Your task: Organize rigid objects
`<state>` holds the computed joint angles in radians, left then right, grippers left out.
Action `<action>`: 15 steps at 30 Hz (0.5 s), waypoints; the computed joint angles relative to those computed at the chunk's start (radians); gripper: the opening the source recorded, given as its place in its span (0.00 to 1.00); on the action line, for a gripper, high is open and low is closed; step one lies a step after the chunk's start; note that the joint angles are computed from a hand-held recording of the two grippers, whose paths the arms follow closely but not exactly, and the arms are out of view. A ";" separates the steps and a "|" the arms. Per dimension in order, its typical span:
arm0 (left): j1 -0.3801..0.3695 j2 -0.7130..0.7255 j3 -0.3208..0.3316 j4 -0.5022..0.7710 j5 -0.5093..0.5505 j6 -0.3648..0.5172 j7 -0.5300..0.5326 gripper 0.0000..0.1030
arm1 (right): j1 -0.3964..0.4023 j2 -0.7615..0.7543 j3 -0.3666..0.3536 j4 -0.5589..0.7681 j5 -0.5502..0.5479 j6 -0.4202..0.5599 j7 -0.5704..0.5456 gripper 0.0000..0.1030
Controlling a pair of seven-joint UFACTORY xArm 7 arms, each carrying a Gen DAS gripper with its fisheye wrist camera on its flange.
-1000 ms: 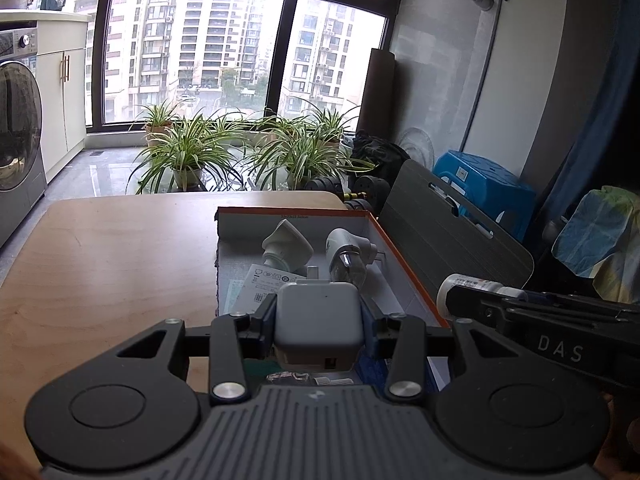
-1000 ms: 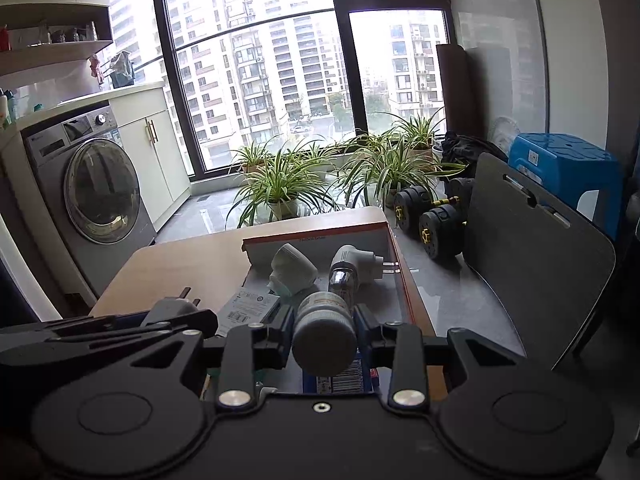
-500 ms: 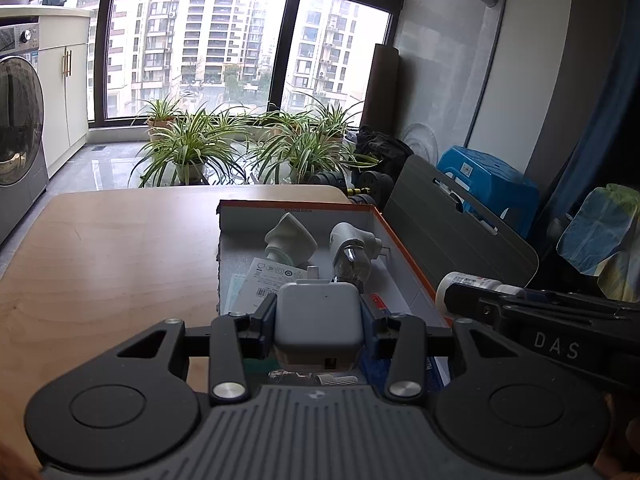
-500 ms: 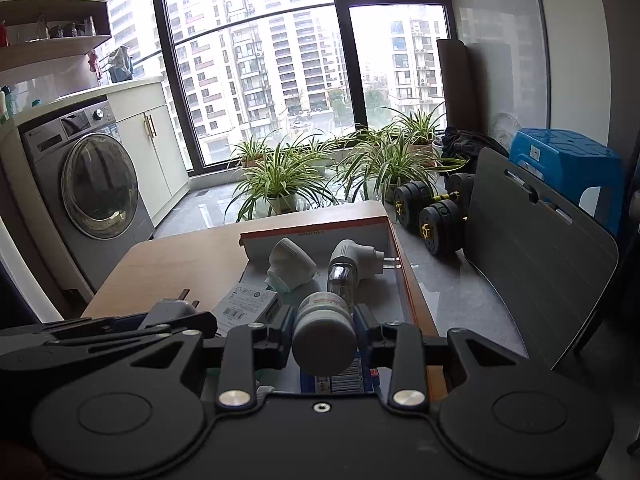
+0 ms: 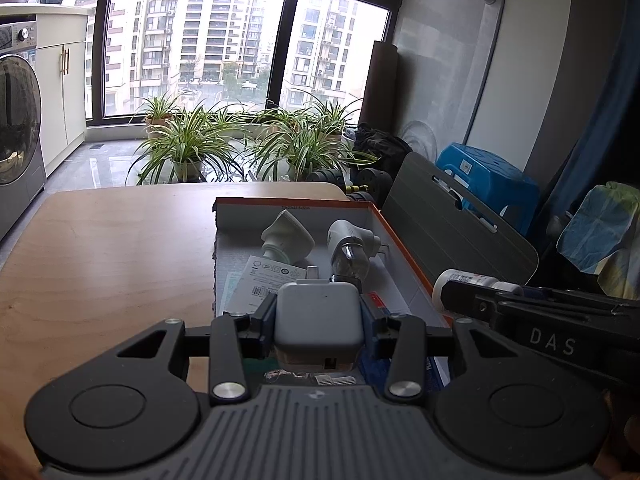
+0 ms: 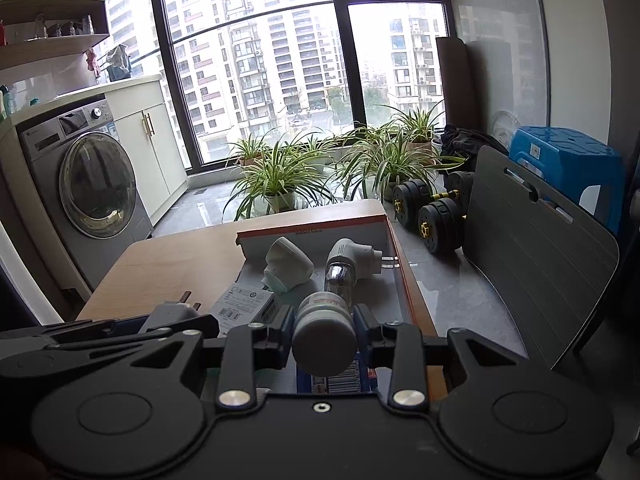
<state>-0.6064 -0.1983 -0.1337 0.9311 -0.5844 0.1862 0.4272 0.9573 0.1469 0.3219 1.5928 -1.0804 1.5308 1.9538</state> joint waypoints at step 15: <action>0.003 0.010 -0.004 0.010 0.004 0.003 0.004 0.41 | -0.005 -0.006 0.000 -0.004 0.004 -0.004 -0.005 0.39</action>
